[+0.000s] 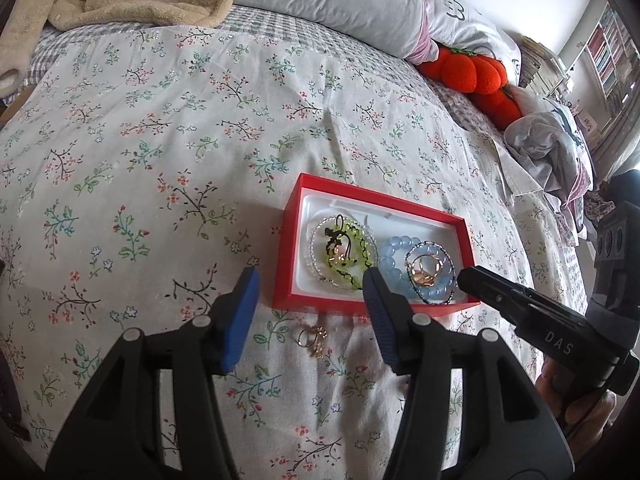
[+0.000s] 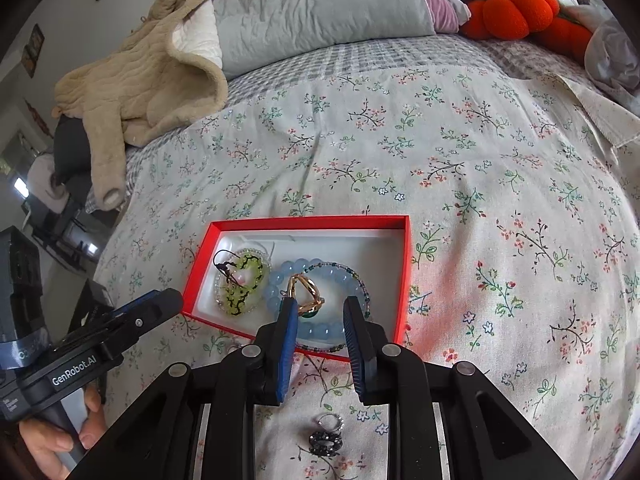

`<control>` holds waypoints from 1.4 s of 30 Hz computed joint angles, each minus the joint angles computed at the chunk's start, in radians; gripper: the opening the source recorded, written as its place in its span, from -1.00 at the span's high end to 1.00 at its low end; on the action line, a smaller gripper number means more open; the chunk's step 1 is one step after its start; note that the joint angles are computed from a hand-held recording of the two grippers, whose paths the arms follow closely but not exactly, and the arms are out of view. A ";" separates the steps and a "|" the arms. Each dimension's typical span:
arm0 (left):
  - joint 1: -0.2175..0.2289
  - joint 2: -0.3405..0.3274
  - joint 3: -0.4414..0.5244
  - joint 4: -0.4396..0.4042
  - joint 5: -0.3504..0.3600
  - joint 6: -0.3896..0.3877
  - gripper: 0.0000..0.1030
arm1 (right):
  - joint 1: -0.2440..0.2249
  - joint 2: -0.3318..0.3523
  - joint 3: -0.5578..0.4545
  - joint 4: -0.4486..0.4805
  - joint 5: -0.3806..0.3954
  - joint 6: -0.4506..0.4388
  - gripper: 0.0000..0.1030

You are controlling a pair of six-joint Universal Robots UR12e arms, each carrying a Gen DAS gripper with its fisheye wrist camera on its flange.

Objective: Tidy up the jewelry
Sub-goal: 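Withdraw both tools from the box toward the black ring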

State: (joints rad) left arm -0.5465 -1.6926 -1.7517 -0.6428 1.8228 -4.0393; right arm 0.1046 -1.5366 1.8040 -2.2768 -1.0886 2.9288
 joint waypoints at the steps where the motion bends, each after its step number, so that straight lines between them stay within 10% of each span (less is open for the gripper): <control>1: -0.003 0.001 0.001 -0.011 0.007 0.000 -0.19 | -0.003 -0.005 0.003 0.002 0.003 -0.008 0.50; 7: -0.024 0.013 -0.008 -0.080 0.070 -0.023 -0.49 | -0.023 -0.042 0.033 -0.014 0.017 -0.039 -0.17; 28: -0.077 0.029 -0.071 -0.197 0.104 0.046 -0.57 | -0.021 -0.134 0.184 0.050 -0.089 -0.277 -0.30; 42: -0.084 0.017 -0.055 -0.237 0.104 0.094 -0.57 | 0.028 -0.122 0.223 -0.082 -0.157 -0.243 -0.40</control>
